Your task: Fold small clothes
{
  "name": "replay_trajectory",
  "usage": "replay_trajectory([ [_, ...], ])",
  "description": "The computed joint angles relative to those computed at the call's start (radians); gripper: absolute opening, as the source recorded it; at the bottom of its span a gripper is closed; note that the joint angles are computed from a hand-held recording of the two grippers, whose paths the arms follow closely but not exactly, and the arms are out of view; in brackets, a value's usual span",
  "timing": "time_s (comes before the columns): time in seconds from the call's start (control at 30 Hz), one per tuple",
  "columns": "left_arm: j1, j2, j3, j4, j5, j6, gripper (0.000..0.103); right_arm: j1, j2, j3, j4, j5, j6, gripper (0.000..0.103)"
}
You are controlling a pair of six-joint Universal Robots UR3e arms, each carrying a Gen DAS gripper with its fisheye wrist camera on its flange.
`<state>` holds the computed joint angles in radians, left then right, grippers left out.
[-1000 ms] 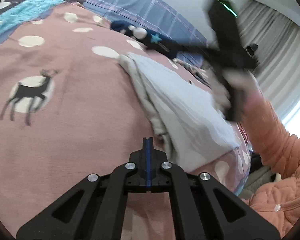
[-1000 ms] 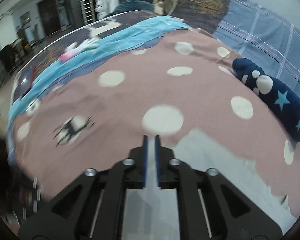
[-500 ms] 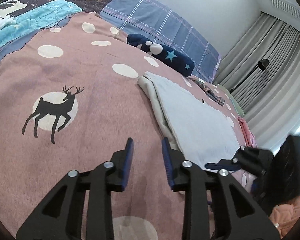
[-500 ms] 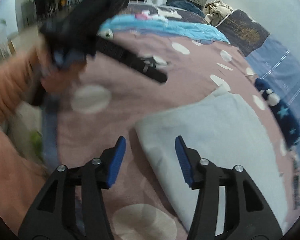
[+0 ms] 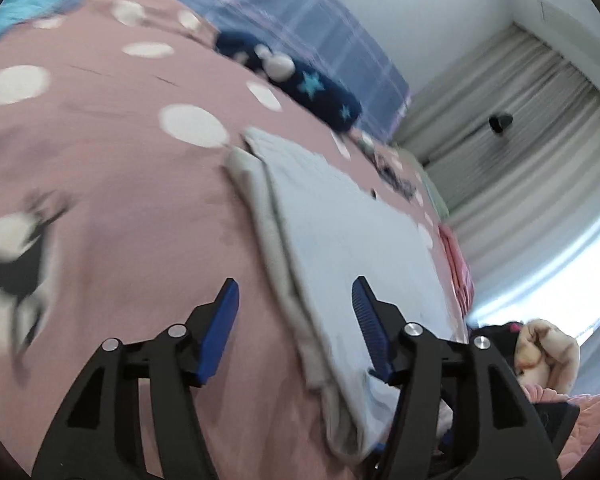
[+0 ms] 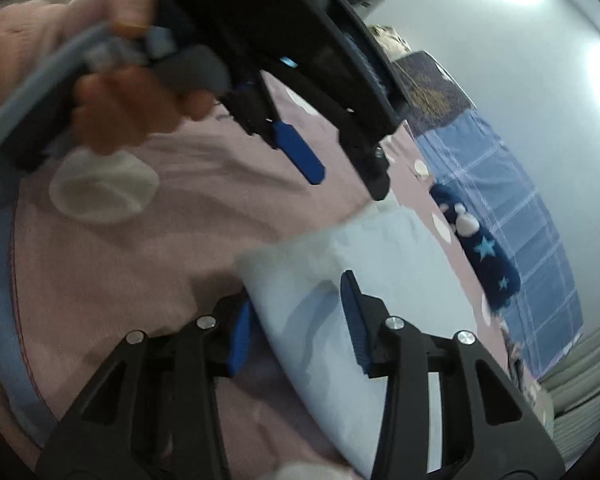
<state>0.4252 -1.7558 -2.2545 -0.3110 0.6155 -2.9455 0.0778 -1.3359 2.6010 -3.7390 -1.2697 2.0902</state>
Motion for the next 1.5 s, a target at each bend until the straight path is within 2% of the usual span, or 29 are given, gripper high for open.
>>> replay_trajectory([
  [0.1, -0.097, -0.166, 0.229, -0.042, 0.054, -0.070, 0.061, -0.022, -0.028, -0.019, 0.072, -0.001, 0.021, 0.041],
  [0.23, -0.160, -0.346, 0.491, -0.047, 0.069, -0.203, 0.061, 0.011, 0.003, -0.071, 0.086, -0.028, 0.062, 0.041],
  [0.27, -0.173, -0.382, 0.536, -0.026, 0.083, -0.244, 0.054, 0.020, 0.016, -0.091, 0.093, -0.034, 0.076, 0.041],
  [0.3, -0.179, -0.396, 0.557, -0.017, 0.100, -0.262, 0.028, 0.020, 0.021, -0.095, 0.095, -0.031, 0.085, 0.041],
  [0.33, -0.200, -0.419, 0.602, -0.024, 0.152, -0.284, 0.015, 0.023, 0.030, -0.113, 0.108, -0.030, 0.099, 0.041],
  [0.37, -0.208, -0.432, 0.628, -0.044, 0.166, -0.293, 0.008, 0.020, 0.029, -0.133, 0.138, -0.022, 0.114, 0.037],
  [0.4, -0.211, -0.440, 0.639, -0.040, 0.171, -0.310, 0.008, 0.013, 0.022, -0.142, 0.162, -0.008, 0.124, 0.017],
  [0.43, -0.217, -0.443, 0.643, -0.024, 0.179, -0.334, 0.008, 0.000, 0.009, -0.145, 0.186, 0.008, 0.133, 0.008],
  [0.47, -0.219, -0.437, 0.644, -0.023, 0.185, -0.337, 0.007, -0.018, -0.003, -0.148, 0.207, 0.029, 0.143, 0.005],
  [0.63, -0.247, -0.390, 0.684, -0.061, 0.216, -0.322, 0.007, -0.216, -0.183, -0.103, 0.398, 0.280, 0.187, 0.004],
  [0.73, -0.293, -0.366, 0.742, -0.100, 0.281, -0.317, 0.007, -0.361, -0.325, -0.053, 0.531, 0.437, 0.171, 0.004],
  [0.87, -0.366, -0.363, 0.843, -0.149, 0.369, -0.330, 0.007, -0.534, -0.507, -0.046, 0.819, 0.584, 0.103, 0.003],
  [0.9, -0.380, -0.369, 0.866, -0.157, 0.383, -0.336, 0.007, -0.594, -0.555, -0.058, 0.928, 0.623, 0.074, 0.003],
  [1.0, -0.435, -0.392, 0.964, -0.210, 0.444, -0.358, 0.007, -0.700, -0.621, -0.103, 1.141, 0.684, 0.022, 0.003],
  [1.17, -0.513, -0.458, 1.128, -0.294, 0.518, -0.402, 0.007, -0.827, -0.648, -0.176, 1.399, 0.730, -0.059, 0.003],
  [1.37, -0.599, -0.573, 1.370, -0.420, 0.603, -0.459, 0.007, -0.959, -0.698, -0.224, 1.721, 0.789, -0.271, 0.003],
  [1.5, -0.647, -0.654, 1.537, -0.501, 0.647, -0.493, 0.007, -1.058, -0.709, -0.293, 1.987, 0.817, -0.446, 0.003],
])
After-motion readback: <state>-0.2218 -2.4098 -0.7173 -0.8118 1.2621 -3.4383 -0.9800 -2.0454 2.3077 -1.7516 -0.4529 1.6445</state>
